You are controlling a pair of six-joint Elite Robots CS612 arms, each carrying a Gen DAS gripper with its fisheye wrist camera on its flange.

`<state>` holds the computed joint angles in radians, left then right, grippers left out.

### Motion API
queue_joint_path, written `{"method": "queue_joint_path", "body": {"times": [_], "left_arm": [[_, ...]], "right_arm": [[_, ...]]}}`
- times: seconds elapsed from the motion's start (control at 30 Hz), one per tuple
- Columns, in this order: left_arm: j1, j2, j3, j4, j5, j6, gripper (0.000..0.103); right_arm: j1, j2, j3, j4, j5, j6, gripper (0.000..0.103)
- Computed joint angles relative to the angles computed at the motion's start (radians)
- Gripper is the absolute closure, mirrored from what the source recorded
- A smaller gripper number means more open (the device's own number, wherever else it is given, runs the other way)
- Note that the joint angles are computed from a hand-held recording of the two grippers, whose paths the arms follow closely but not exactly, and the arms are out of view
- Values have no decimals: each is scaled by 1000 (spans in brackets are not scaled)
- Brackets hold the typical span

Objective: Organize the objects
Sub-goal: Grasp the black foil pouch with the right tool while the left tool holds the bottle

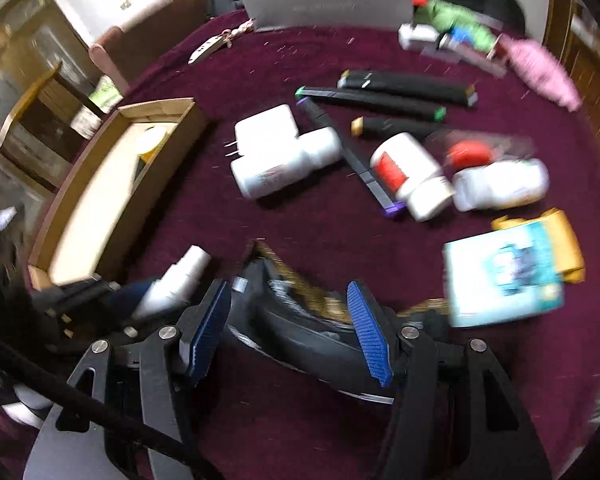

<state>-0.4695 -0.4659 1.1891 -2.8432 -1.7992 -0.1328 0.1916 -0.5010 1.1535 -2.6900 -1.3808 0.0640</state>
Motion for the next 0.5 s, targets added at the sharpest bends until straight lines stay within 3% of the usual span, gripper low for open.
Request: {"method": "queue_joint_path", "body": {"times": [0.13, 0.23, 0.37, 0.5], "left_arm": [[-8, 2, 5, -26, 30, 30, 73], [-3, -3, 14, -26, -1, 32, 78], [6, -10, 30, -30, -29, 4, 78], [0, -16, 38, -26, -10, 10, 78]], "right_arm": [[12, -20, 28, -8, -59, -99, 42], [30, -10, 12, 19, -143, -188, 42], [38, -1, -1, 45, -169, -250, 42], [39, 6, -8, 54, -177, -260, 42]]}}
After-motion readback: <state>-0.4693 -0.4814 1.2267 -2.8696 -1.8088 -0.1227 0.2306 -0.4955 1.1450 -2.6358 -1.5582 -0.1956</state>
